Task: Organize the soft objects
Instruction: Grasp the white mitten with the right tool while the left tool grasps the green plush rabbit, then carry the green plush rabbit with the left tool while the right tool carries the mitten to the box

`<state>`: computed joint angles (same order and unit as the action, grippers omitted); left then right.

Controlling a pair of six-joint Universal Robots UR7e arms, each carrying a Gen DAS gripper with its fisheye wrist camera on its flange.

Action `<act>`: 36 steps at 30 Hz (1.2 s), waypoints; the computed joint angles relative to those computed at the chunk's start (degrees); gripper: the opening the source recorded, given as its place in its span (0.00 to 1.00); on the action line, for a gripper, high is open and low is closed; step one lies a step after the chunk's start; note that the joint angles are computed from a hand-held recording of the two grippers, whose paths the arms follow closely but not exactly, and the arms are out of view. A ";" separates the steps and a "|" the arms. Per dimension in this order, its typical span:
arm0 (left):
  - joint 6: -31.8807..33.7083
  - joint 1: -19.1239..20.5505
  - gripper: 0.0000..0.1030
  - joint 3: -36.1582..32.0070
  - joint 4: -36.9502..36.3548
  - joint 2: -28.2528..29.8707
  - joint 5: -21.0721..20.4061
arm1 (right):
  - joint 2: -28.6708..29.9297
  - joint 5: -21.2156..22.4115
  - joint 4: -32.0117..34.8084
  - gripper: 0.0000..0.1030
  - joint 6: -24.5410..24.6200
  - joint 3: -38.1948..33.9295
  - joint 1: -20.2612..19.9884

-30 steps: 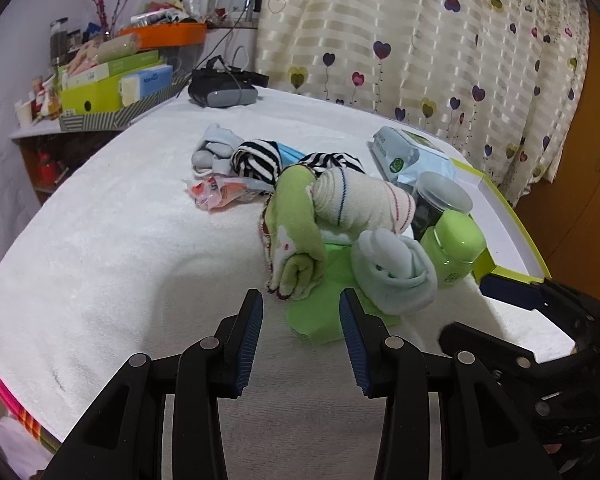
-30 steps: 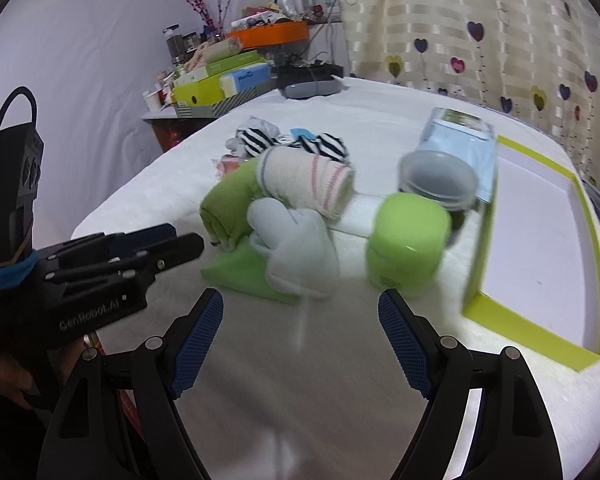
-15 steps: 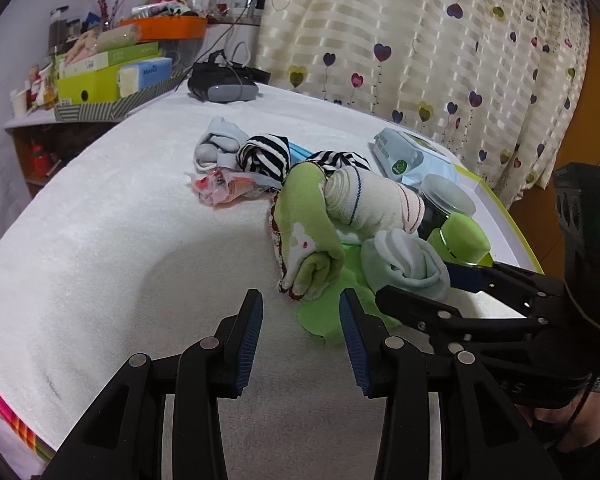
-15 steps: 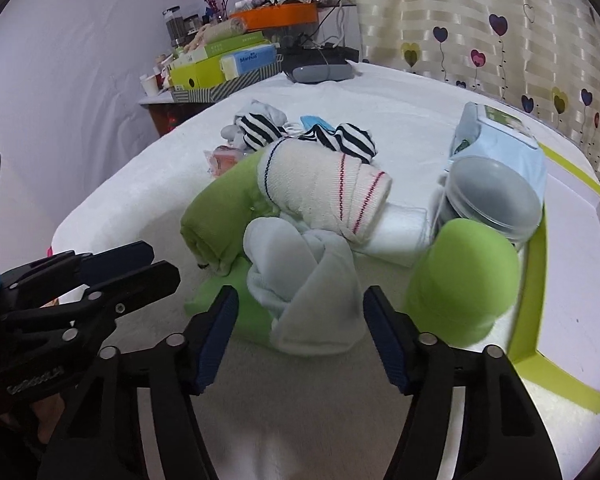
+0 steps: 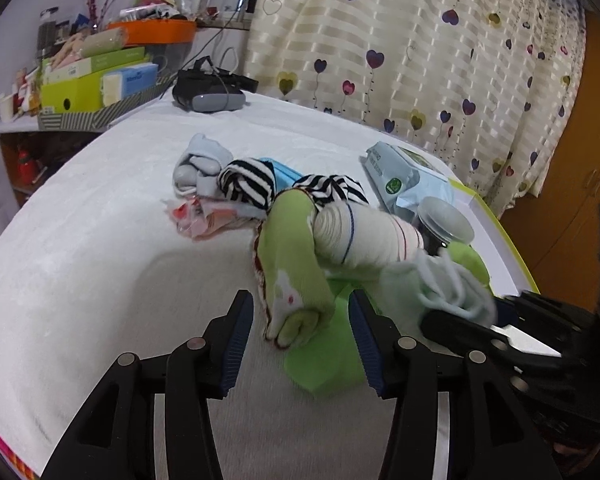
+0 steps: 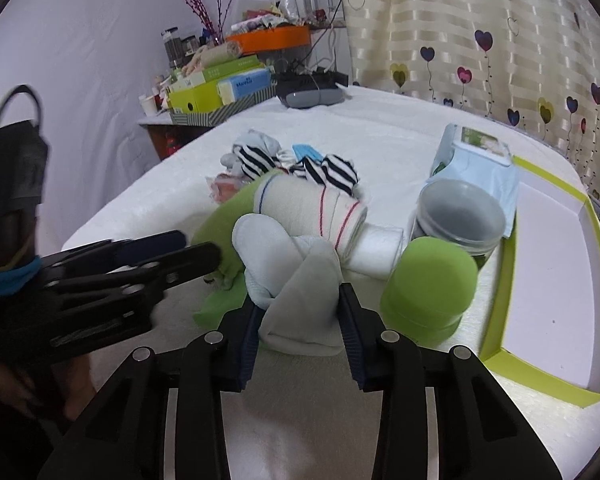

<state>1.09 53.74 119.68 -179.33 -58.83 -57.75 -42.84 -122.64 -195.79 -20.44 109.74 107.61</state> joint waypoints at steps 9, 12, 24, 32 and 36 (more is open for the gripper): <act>-0.92 0.91 0.43 -4.42 3.36 3.49 1.95 | -1.23 1.16 -1.48 0.37 -0.20 1.34 0.32; -0.82 1.10 0.28 -4.87 3.86 3.89 1.86 | -1.47 1.42 -1.64 0.37 -0.03 1.60 0.24; -1.45 0.12 0.19 -2.35 1.45 2.04 4.23 | -2.39 1.41 -3.50 0.37 0.48 2.99 0.26; -1.33 -1.64 0.18 0.91 -1.88 -1.14 5.68 | -3.04 1.49 -4.81 0.37 0.35 3.86 0.91; -1.05 -2.75 0.18 1.96 -3.41 -2.35 6.06 | -3.31 1.25 -6.38 0.37 0.05 4.46 1.47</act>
